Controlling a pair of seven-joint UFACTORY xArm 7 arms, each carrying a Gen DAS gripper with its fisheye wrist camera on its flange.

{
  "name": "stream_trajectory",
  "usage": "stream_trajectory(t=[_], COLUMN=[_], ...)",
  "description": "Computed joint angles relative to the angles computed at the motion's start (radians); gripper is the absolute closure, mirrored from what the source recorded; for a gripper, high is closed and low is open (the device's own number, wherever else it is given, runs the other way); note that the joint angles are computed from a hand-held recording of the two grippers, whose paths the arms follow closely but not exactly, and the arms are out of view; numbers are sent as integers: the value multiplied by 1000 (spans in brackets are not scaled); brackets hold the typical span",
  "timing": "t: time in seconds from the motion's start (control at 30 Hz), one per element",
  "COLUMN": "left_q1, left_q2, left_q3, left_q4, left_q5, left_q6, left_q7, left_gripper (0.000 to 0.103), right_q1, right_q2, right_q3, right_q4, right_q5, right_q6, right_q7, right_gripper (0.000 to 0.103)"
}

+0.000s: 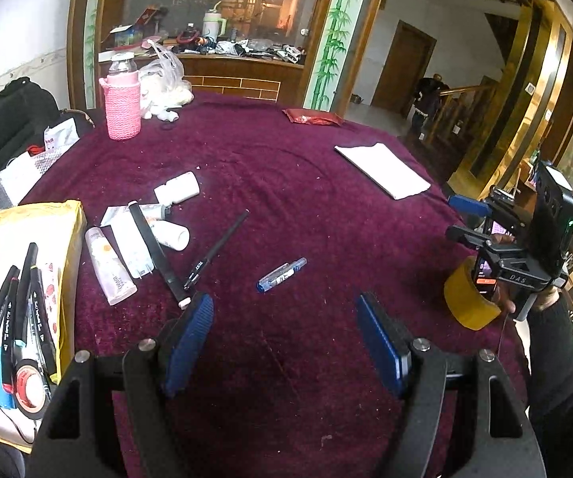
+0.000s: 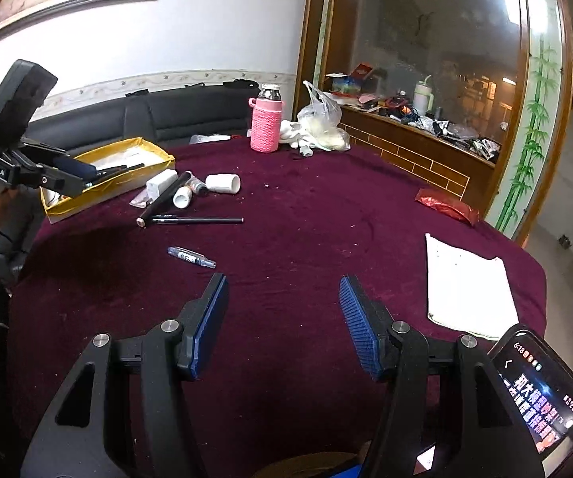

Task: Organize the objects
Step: 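Move both grippers back over the table toward the remaining pens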

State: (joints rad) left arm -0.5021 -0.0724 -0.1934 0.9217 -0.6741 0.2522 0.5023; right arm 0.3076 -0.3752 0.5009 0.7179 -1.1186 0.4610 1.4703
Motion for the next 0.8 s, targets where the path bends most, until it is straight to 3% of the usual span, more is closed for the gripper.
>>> stream_trajectory(t=[0.23,0.3,0.37,0.43,0.53,0.7,0.8], left_q1=[0,0,5,13,21,28,26], left_q2=[2,2,9,20,33,34,29], left_q3=[-4,-2,-1,-2,-5,-14,-14], left_q4=[0,-4,1,9,19,16,11], left_q5=[6,-1,12,31,32,57,44], left_q6=[10,3,9,18,33,29,28], left_q7=[0,7,-5,-31,-40,-60,-46], left_gripper=[29,29,29,29,29,29,29], right_q1=[-27,-77,-105,-130,-79,-160,-113], right_q2=[-56,-84,-95,-96,-38,-14,-63], right_q3=[-2,-5,-41,-1,-25,9,-28], right_q4=[5,-4,-16,-5,8,-4,-7], right_q5=[-10,-83,-123,-99,31,29,138], right_q6=[13,-81,-235,-231,-230,-373,-303], right_q7=[2,129,222,168,-18,-44,-189], right_gripper=[44,44,29,28,26,22,22])
